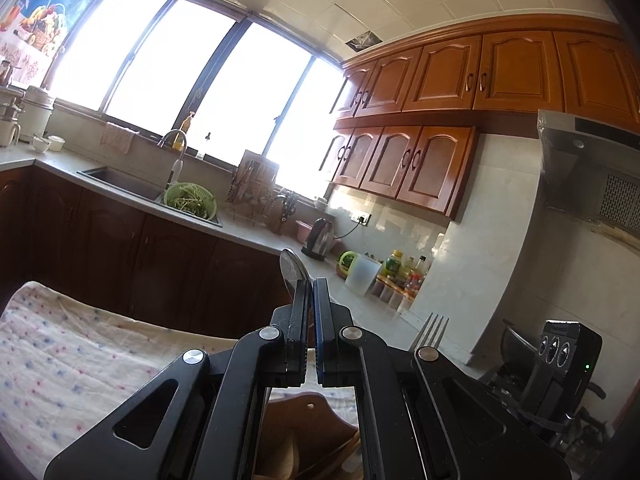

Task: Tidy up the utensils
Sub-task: 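Lift the left gripper's spoon over the holder while the right gripper carries the fork there, then lower the spoon and fork into the holder and open both grippers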

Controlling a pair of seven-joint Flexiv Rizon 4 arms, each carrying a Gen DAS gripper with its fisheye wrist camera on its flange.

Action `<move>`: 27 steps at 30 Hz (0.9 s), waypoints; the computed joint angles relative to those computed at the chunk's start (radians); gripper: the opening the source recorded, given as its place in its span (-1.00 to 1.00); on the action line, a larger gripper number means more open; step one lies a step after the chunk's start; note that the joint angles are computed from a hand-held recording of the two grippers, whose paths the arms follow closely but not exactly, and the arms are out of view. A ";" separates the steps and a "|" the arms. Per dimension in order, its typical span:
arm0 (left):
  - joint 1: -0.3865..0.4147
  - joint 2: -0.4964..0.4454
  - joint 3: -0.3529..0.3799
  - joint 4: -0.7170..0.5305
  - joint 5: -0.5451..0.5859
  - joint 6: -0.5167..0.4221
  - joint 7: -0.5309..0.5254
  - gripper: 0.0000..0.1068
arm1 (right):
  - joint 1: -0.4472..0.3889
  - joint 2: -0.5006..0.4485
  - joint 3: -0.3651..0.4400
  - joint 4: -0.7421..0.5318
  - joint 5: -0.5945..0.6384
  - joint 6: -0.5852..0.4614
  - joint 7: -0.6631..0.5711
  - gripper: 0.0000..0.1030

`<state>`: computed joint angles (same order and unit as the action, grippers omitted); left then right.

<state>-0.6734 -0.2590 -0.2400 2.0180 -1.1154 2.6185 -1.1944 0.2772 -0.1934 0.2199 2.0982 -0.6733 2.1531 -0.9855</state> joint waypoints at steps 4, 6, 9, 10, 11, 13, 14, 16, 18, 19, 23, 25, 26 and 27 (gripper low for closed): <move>0.006 -0.034 0.003 0.010 0.016 0.004 -0.039 -0.97 | 0.035 -0.025 -0.007 0.008 0.060 0.002 -0.064 -0.95; 0.002 -0.050 0.003 0.013 0.018 0.012 -0.037 -0.97 | 0.051 -0.034 -0.007 0.018 0.090 0.007 -0.105 -0.95; 0.001 -0.062 0.003 0.036 0.025 0.015 -0.069 -0.97 | 0.058 -0.044 -0.003 0.033 0.108 0.007 -0.139 -0.95; 0.002 -0.064 0.004 0.047 0.029 0.015 -0.086 -0.97 | 0.056 -0.047 0.001 0.038 0.107 0.007 -0.141 -0.95; 0.000 -0.066 0.003 0.054 0.027 0.016 -0.097 -0.97 | 0.052 -0.049 0.004 0.045 0.105 0.009 -0.140 -0.95; -0.005 -0.070 0.002 0.063 0.012 0.013 -0.104 -0.96 | 0.045 -0.050 0.008 0.055 0.100 0.006 -0.137 -0.95; -0.007 -0.071 0.001 0.070 0.009 0.012 -0.112 -0.96 | 0.033 -0.052 0.013 0.059 0.082 0.007 -0.124 -0.94; -0.013 -0.073 0.000 0.081 -0.004 0.012 -0.119 -0.96 | 0.024 -0.052 0.016 0.068 0.067 0.003 -0.113 -0.95; -0.019 -0.075 -0.003 0.088 -0.016 0.008 -0.120 -0.96 | -0.001 -0.053 0.025 0.075 0.020 0.001 -0.078 -0.95; -0.021 -0.075 -0.004 0.093 -0.022 0.003 -0.122 -0.96 | -0.012 -0.055 0.027 0.077 -0.004 0.001 -0.062 -0.95; -0.028 -0.071 -0.003 0.121 -0.027 -0.008 -0.142 -0.96 | -0.049 -0.062 0.031 0.084 -0.090 -0.008 0.006 -0.95; -0.034 -0.068 -0.004 0.127 -0.047 -0.014 -0.131 -0.96 | -0.062 -0.065 0.030 0.086 -0.123 -0.014 0.037 -0.95; -0.034 -0.064 -0.004 0.134 -0.046 -0.015 -0.139 -0.96 | -0.074 -0.070 0.032 0.085 -0.151 -0.016 0.061 -0.94; -0.032 -0.060 -0.002 0.143 -0.039 -0.018 -0.150 -0.96 | -0.064 -0.068 0.027 0.090 -0.133 -0.010 0.053 -0.94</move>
<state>-0.7058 -0.3191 -0.2418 2.1605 -1.1544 2.6009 -1.3440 0.2136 -0.2615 0.2472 2.1885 -0.8059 2.1427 -0.9325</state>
